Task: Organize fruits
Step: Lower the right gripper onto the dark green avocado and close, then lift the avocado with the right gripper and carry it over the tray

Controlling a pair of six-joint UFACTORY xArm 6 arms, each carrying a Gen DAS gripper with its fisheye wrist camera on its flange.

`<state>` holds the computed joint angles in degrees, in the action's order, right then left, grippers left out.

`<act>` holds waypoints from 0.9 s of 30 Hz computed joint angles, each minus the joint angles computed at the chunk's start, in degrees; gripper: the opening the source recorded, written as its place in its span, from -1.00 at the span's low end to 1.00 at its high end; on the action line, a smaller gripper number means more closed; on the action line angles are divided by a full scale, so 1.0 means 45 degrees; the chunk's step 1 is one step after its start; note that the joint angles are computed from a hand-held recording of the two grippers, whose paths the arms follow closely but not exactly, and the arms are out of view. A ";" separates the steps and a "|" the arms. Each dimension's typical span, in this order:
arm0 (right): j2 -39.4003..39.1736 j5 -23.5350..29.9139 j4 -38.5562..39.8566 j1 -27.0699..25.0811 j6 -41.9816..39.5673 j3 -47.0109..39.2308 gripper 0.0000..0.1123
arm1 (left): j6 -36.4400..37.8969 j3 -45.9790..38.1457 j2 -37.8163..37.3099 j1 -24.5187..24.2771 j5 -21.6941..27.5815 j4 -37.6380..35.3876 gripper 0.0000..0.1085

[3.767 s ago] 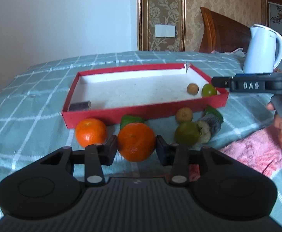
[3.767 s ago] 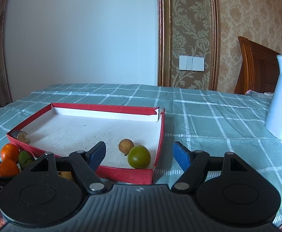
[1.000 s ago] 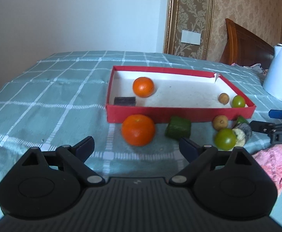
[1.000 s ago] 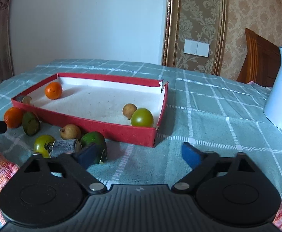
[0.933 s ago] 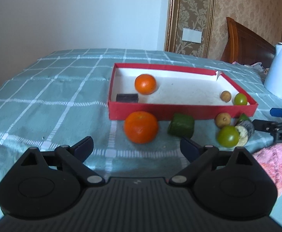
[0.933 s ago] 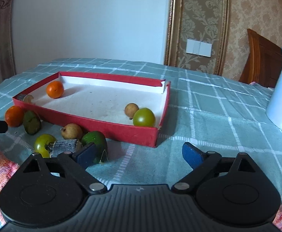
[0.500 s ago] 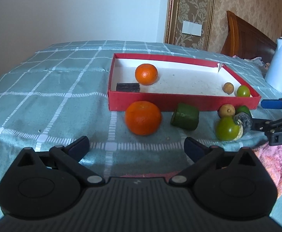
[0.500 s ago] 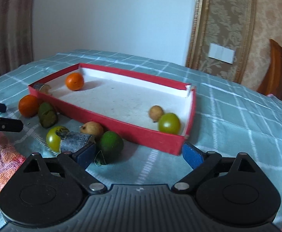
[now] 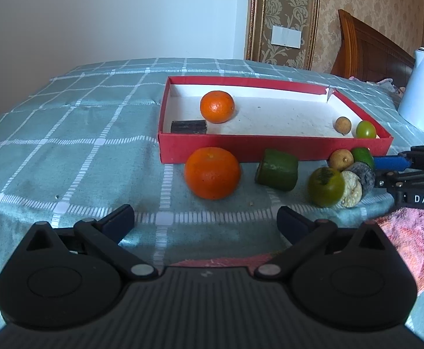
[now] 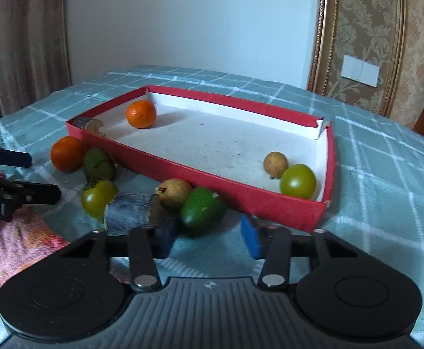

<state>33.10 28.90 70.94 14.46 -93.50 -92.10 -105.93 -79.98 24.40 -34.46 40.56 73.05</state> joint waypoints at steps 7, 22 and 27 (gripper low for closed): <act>-0.0288 -0.0367 0.0770 0.0106 -0.0981 0.0430 -0.46 | 0.0092 -0.0028 0.0031 -0.0015 0.0045 -0.0050 0.90; -0.0765 -0.0515 0.2469 0.0015 -0.2337 0.0976 -0.53 | 0.0141 -0.0035 0.0035 -0.0022 0.0061 -0.0076 0.90; -0.1125 -0.0356 0.3761 -0.0113 -0.3234 0.1184 -0.56 | 0.0118 -0.0026 0.0031 -0.0020 0.0054 -0.0061 0.90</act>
<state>28.04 27.30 87.87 13.95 -108.05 -86.78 -105.40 -80.09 24.54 -34.55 40.81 72.78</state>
